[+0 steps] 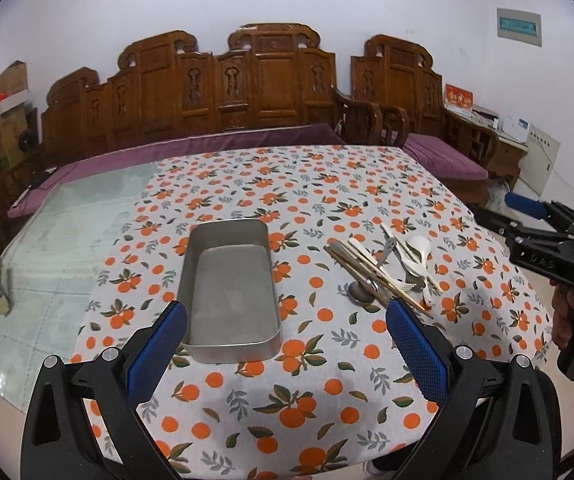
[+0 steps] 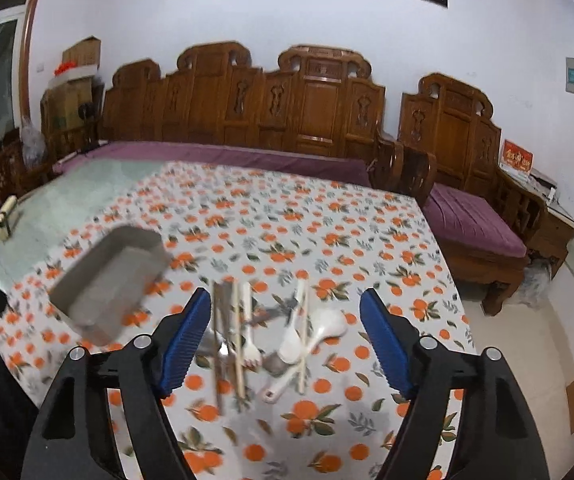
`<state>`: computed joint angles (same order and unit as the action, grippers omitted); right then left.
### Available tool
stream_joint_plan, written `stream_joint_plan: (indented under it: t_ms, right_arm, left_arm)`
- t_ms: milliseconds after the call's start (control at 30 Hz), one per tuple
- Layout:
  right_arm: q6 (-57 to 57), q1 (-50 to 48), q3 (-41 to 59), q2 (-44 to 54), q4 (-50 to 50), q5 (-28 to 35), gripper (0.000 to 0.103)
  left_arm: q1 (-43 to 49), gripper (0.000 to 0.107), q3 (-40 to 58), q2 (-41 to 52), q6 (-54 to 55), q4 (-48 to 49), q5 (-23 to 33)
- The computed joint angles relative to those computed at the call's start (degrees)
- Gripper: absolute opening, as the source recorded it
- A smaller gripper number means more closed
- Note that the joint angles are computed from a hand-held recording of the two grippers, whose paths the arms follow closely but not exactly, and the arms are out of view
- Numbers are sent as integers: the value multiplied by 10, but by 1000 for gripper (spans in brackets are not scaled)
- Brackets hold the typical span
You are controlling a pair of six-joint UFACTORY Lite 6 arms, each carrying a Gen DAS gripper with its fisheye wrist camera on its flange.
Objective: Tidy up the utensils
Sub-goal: 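Grasp a wooden chopstick with the right gripper while the left tool approaches the utensils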
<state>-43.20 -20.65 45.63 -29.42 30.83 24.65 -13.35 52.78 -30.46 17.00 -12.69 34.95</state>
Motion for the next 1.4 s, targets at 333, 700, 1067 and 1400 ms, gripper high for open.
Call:
stream_joint_plan:
  t_ms: [333,700,1067,1400]
  right_arm:
    - [-286,-55,-62,121,240,38,54]
    - [-344,-1,-92,226,283,6,34]
    - [-289,-10,-79,207,214,34,5]
    - [-307,-62,-48,161,230,106,4]
  left_arm:
    - [-91,97,-5,77,-120,96,-62]
    - [-138,97,-43,126,-191,157,-108]
    - [-164,96,-57,153,-247,206,-126]
    - [-179,96,-19,225,-254,200,-135]
